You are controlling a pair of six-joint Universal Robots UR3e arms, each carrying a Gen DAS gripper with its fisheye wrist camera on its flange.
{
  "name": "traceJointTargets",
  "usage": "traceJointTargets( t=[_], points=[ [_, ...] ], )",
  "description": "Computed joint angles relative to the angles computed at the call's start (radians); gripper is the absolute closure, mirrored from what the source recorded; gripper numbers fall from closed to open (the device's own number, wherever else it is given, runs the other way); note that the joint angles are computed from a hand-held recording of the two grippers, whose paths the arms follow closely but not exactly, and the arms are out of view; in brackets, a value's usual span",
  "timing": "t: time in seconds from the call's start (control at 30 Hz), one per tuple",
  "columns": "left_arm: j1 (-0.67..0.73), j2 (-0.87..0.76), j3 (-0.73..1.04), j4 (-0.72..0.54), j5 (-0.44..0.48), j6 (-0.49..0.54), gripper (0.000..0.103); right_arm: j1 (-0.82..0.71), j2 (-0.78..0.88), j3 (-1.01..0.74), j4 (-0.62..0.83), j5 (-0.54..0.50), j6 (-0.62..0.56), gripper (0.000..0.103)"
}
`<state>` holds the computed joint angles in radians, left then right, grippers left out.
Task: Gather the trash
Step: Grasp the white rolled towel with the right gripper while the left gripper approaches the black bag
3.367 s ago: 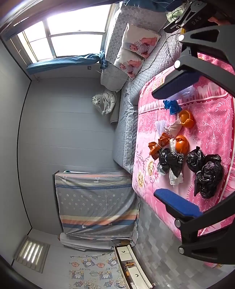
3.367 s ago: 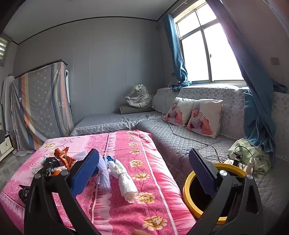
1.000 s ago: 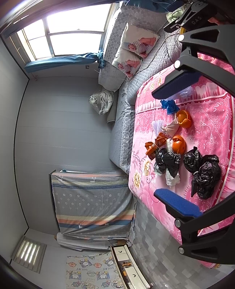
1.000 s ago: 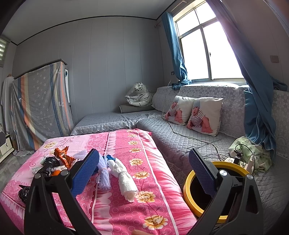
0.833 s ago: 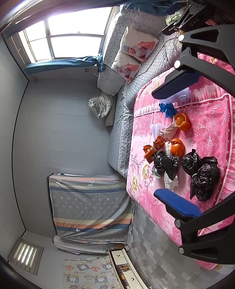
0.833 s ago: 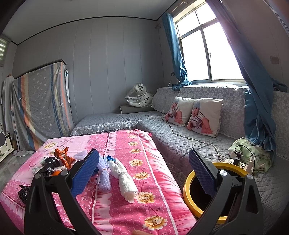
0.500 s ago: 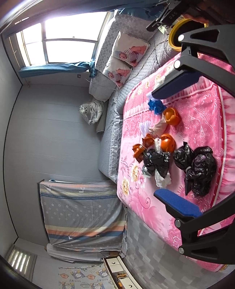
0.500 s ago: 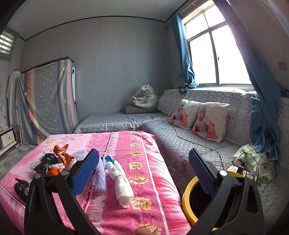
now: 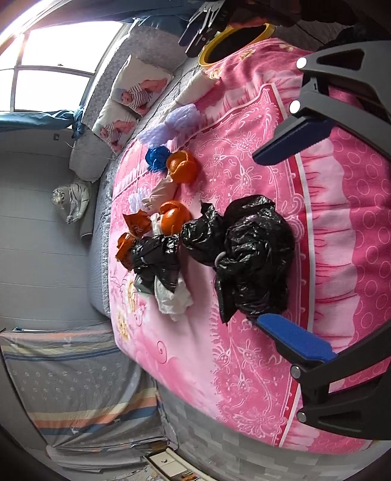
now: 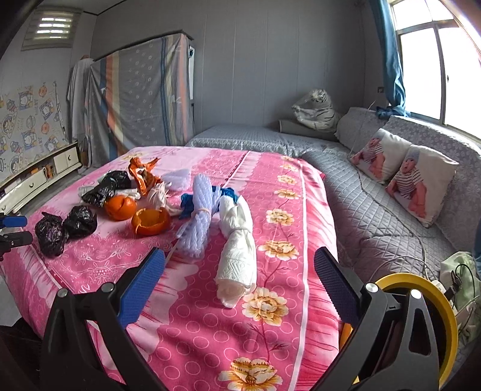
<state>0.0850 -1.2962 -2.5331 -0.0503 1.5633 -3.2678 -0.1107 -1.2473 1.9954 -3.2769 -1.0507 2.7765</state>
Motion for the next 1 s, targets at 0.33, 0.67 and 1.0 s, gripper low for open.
traceJointTargets(
  t=[0.33,0.67,1.0],
  points=[
    [-0.011,-0.106,0.056,0.037,0.090,0.098,0.007,0.037,0.126,-0.182,0.164,-0.007,-0.109,0.008],
    [0.088,-0.149,0.142,-0.117,-0.074,0.160,0.007,0.067,0.211,-0.365,0.393,-0.020,-0.210,0.008],
    [0.095,-0.278,0.271,-0.162,-0.151,0.278,0.010,0.083,0.369,-0.694,0.659,-0.015,-0.199,0.023]
  ],
)
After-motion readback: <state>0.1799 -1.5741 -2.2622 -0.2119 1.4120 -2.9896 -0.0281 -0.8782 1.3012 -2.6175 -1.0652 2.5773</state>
